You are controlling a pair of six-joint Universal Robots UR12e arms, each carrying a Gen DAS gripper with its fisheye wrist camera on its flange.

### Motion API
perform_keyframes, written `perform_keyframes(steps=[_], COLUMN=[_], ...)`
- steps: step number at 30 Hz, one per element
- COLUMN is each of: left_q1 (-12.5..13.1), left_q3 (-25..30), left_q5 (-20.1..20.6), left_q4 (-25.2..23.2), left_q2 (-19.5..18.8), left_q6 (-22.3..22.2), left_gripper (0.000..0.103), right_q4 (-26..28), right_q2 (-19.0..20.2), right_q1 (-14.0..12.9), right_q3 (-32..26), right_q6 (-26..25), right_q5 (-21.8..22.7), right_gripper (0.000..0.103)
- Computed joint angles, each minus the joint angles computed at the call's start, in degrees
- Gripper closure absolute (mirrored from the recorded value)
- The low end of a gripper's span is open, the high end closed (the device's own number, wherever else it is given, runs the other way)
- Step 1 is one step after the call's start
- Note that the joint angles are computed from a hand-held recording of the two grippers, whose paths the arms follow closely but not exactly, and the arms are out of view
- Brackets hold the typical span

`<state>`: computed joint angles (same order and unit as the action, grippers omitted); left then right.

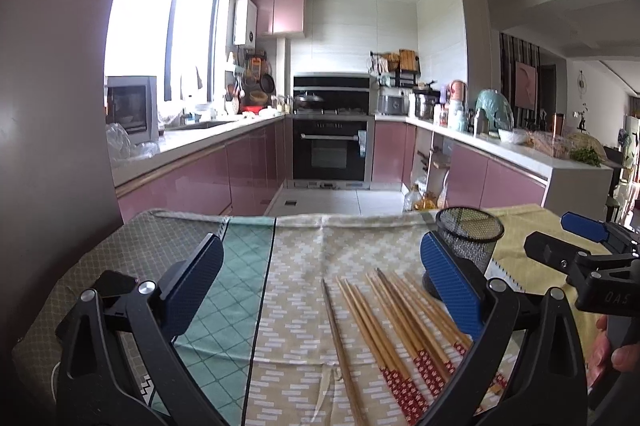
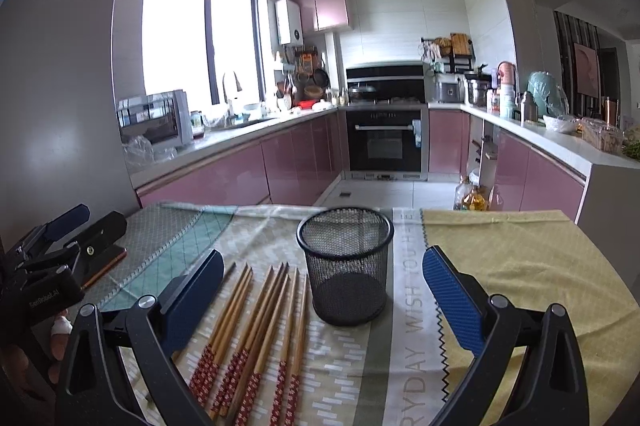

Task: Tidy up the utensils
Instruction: 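Lower the right gripper onto one wooden chopstick and close it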

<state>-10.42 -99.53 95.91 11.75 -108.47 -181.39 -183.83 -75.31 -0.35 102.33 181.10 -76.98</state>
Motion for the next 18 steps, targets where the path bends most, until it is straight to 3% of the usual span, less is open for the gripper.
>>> perform_keyframes(steps=[6,9,13,18], left_q1=[1.04,1.56,2.14,2.01], left_q3=[1.29,1.91,2.88,4.87], left_q5=[-0.87,-2.47,-4.88,-5.10], left_q4=[-12.61,-17.95,-22.68,-27.55], left_q2=[-0.07,-0.40,-1.04,-2.40], left_q6=[2.44,3.59,4.50,6.69], left_gripper=[0.006,0.007,0.017,0.027], right_q4=[12.30,18.24,24.16,30.83], right_q2=[0.31,0.68,1.70,3.07], right_q1=[0.11,0.43,0.82,1.10], right_q3=[-1.60,-2.71,-4.74,-7.68], right_q6=[-5.20,-8.27,-10.38,-10.76], right_q5=[-0.53,-0.56,0.18,0.91], right_gripper=[0.010,0.021,0.033,0.050])
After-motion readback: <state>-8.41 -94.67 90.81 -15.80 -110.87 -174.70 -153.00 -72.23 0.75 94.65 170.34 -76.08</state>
